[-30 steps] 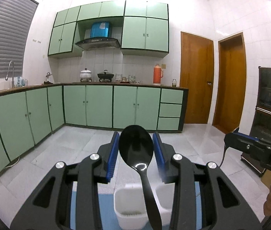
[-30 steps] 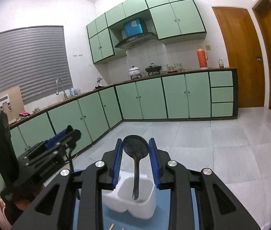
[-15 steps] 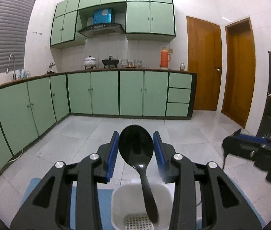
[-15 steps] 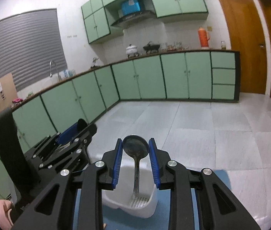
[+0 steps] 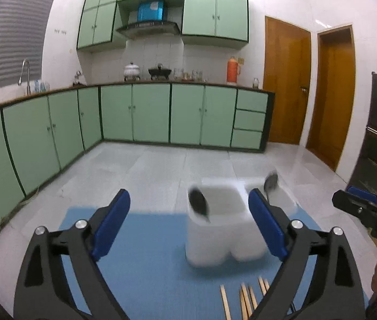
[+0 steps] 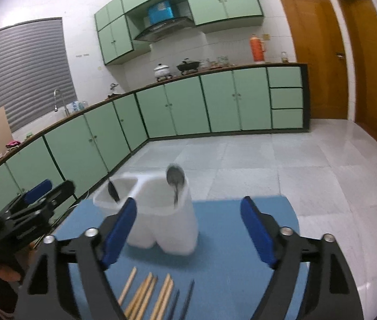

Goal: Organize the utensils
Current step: 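Open both tools to drop the spoons into the holder, then move both tools back down to the chopsticks on the mat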

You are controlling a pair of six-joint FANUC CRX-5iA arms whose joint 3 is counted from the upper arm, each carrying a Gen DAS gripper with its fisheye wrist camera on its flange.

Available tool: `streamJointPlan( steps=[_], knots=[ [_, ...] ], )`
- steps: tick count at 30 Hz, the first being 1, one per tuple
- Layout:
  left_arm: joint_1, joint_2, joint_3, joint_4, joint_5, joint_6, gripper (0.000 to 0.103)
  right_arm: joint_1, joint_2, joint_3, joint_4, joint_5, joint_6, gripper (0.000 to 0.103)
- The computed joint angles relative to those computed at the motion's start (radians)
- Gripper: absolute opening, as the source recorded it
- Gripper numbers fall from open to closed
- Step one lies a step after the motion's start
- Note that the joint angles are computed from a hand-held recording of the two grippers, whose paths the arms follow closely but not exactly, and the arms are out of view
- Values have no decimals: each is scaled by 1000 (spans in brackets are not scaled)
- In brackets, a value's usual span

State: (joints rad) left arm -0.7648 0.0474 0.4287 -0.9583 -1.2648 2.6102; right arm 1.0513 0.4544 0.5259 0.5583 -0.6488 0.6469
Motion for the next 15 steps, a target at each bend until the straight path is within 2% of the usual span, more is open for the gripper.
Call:
streamJointPlan(
  steps=[5,10,15],
  knots=[
    [-44,-31,-74,100,-61,17,90,42,-117,-207,63,-22,-107,86],
    [-84,-61,-146,164,-115,52,90,81,-188,-311,52,-57,-154,85],
    [-112,-77,-193,213,-147,67,90,128,-236,-386,53,-93,-190,72]
  ],
)
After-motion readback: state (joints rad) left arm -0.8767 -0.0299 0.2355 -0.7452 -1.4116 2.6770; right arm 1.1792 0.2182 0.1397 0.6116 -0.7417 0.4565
